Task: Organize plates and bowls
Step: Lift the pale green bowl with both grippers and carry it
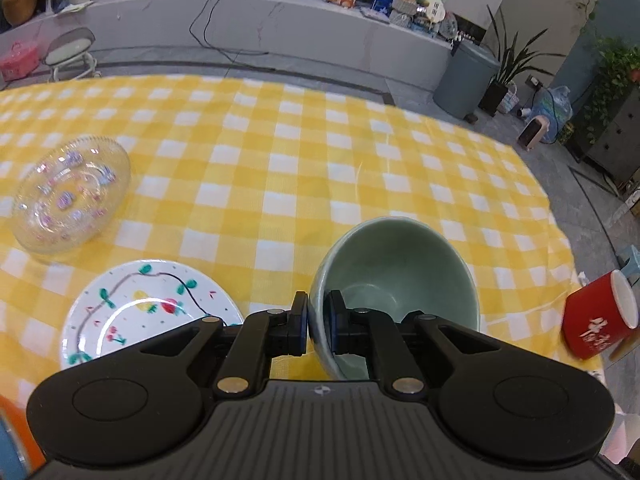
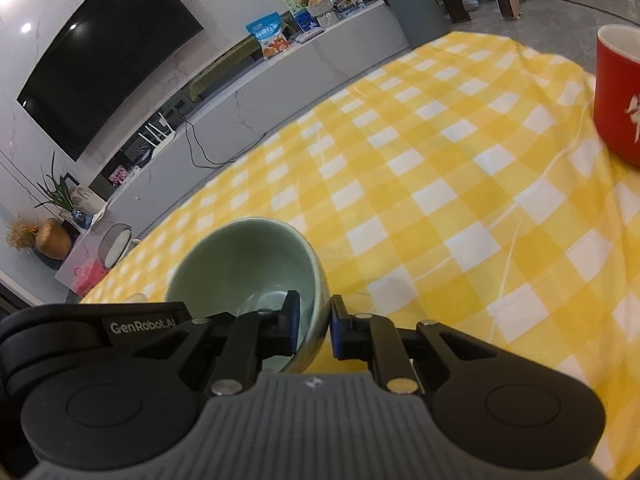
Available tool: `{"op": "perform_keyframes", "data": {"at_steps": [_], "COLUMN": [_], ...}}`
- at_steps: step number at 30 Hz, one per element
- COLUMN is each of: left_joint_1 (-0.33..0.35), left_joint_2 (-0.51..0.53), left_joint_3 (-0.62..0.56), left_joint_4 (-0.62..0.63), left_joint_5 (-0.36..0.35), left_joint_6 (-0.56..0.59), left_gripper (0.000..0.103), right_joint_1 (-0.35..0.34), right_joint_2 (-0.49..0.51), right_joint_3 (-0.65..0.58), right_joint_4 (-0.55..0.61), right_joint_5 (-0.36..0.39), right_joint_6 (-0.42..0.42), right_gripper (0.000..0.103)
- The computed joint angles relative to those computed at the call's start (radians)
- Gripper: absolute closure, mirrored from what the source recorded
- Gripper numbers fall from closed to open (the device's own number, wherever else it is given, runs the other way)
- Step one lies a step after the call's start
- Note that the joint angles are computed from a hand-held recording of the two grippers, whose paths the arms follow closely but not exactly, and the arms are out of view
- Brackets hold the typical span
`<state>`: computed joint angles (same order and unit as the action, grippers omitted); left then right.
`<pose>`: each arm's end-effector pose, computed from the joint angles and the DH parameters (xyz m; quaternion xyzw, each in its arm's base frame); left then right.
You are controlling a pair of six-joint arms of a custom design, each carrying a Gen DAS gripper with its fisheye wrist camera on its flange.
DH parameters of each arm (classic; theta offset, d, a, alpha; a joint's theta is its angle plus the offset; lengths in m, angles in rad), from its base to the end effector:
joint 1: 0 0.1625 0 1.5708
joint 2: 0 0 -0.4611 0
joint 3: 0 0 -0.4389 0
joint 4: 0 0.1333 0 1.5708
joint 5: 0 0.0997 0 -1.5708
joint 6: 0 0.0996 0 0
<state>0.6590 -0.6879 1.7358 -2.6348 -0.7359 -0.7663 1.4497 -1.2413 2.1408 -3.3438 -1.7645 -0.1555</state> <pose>-0.4078 -0.5778 0.0098 0.0632 0.9119 -0.3065 0.2654 0.0455 -0.5708 0.2688 -0.0254 -0.9025 0.4049 0.1448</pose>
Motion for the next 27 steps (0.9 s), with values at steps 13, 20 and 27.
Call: {"op": "perform_keyframes", "data": {"at_steps": [13, 20, 27], "left_joint_1": [-0.116, -0.191, -0.243], "left_joint_2": [-0.194, -0.303, -0.413], "left_joint_3": [0.074, 0.153, 0.244], "left_joint_4": [0.193, 0.282, 0.393], "left_joint_5": [0.115, 0.212, 0.261], "left_joint_6": [-0.115, -0.240, -0.451], "left_gripper": [0.092, 0.092, 0.092], "right_joint_1": [0.155, 0.264, 0.343], "right_joint_2": [-0.136, -0.184, -0.221], "right_joint_3": [0.036, 0.070, 0.099], "right_joint_4": [0.103, 0.115, 0.164], "right_joint_5": [0.023, 0.007, 0.008], "right_joint_6": [-0.014, -0.062, -0.046], "right_gripper": [0.091, 0.092, 0.092]}}
